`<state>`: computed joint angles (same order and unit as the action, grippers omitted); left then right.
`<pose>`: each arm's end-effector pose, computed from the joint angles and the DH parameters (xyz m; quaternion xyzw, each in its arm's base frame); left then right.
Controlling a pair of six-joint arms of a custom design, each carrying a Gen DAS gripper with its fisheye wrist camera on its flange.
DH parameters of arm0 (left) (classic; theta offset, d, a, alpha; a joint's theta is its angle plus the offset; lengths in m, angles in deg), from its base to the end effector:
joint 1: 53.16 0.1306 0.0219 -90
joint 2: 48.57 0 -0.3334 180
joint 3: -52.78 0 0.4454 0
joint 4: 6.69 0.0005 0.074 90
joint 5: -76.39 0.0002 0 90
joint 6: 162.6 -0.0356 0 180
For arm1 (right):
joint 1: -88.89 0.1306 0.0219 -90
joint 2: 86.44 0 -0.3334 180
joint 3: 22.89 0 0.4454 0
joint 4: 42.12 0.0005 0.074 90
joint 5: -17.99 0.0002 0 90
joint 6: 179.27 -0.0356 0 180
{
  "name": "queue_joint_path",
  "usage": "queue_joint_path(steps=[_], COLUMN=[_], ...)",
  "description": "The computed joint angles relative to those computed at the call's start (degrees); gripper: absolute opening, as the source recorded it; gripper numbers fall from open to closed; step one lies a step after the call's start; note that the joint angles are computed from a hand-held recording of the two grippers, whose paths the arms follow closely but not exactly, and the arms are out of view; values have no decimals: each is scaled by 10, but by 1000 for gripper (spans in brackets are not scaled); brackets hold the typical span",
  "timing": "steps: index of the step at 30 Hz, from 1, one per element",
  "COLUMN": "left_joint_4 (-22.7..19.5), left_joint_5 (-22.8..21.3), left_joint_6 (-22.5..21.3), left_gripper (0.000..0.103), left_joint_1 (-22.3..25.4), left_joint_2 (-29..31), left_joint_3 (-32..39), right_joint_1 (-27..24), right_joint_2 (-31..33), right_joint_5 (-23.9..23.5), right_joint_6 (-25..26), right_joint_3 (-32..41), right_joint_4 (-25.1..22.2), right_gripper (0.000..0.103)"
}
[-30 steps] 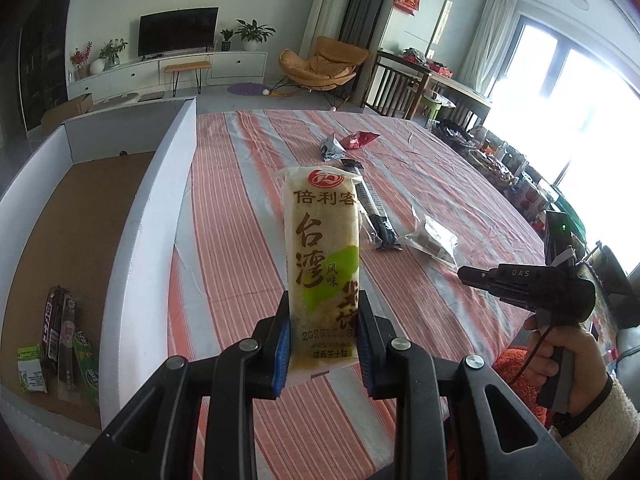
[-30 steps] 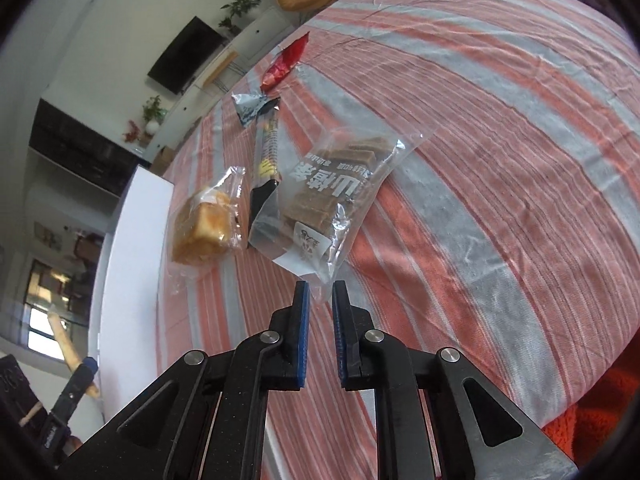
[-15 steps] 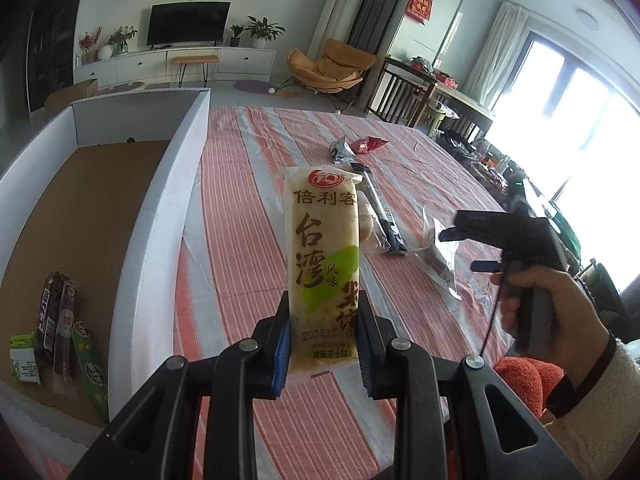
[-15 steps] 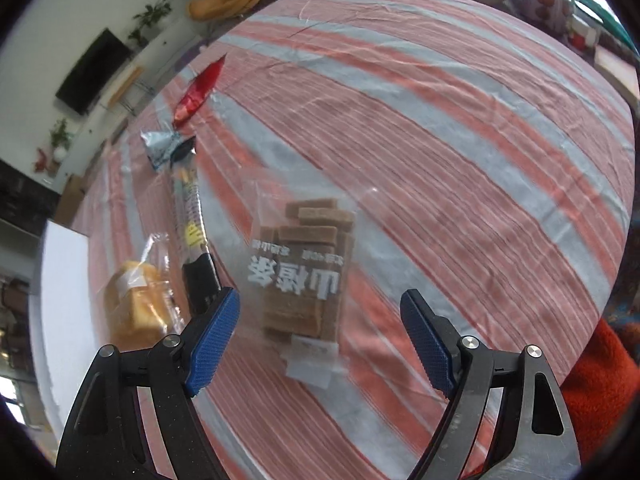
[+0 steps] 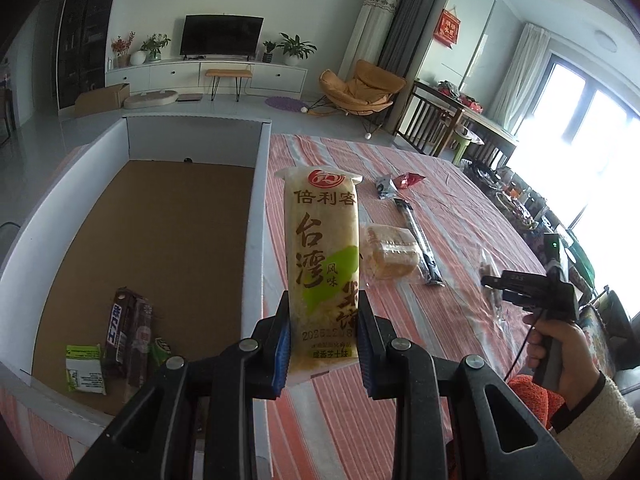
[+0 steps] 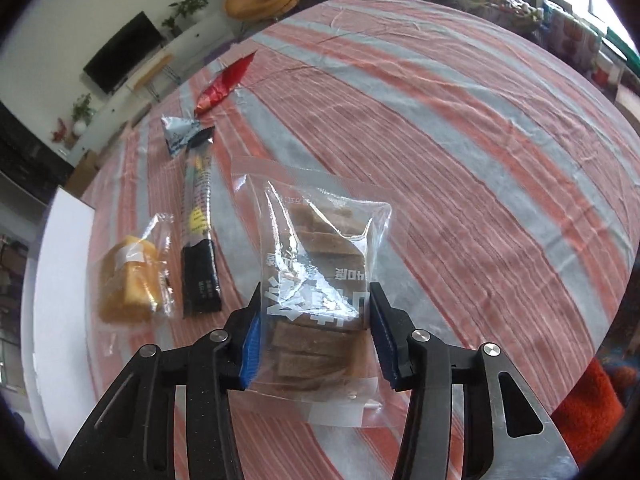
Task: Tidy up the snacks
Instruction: 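Carry both packets over the box and open both tools to drop them, then move both tools back to the bed toward the bread loaf bag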
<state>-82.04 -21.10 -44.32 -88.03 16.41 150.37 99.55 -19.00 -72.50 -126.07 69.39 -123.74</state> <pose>0.2782 -0.1888 0.5984 0.0264 0.9142 -0.1585 0.3721 0.3519 0.0660 0.5338 0.2155 0.9337 0.1188 0.2600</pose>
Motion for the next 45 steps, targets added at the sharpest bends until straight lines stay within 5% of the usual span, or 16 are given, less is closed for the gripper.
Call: queue_joint_path(steps=[8, 14, 20, 25, 27, 28, 29, 31, 36, 39, 45], left_joint_4=[-14, -38, -56, -72, -83, -92, -99, -94, -67, -42, 12], left_joint_5=[-8, -15, 4, -2, -19, -25, -32, -51, -54, -41, -64], left_joint_6=[-1, -21, -37, -39, -27, -22, -14, 3, 25, 32, 10], left_gripper=[27, 27, 27, 28, 34, 54, 80, 93, 93, 93, 93], left_joint_1=[41, 119, 225, 277, 287, 293, 296, 294, 271, 244, 111], left_joint_2=[-16, -39, -76, -97, -98, -93, -91, -99, -106, -106, -63], left_joint_3=[17, 14, -32, -74, -85, -86, -88, -100, -118, -117, -69], right_joint_1=[87, 223, 330, 374, 386, 392, 395, 394, 375, 362, 297], right_joint_2=[2, 126, 298, 371, 406, 421, 417, 388, 304, 223, 58], right_joint_5=[-54, -99, -117, -134, -121, -101, -85, -65, -1, 88, 306], right_joint_6=[-27, -29, 24, 36, 54, 62, 63, 67, 95, 110, 98], right_joint_3=[88, 267, 467, 496, 517, 529, 514, 464, 353, 245, 13], right_joint_4=[52, 93, 60, 79, 56, 39, 40, 63, 85, 105, 97], right_gripper=[49, 49, 49, 49, 53, 62, 63, 70, 73, 75, 75])
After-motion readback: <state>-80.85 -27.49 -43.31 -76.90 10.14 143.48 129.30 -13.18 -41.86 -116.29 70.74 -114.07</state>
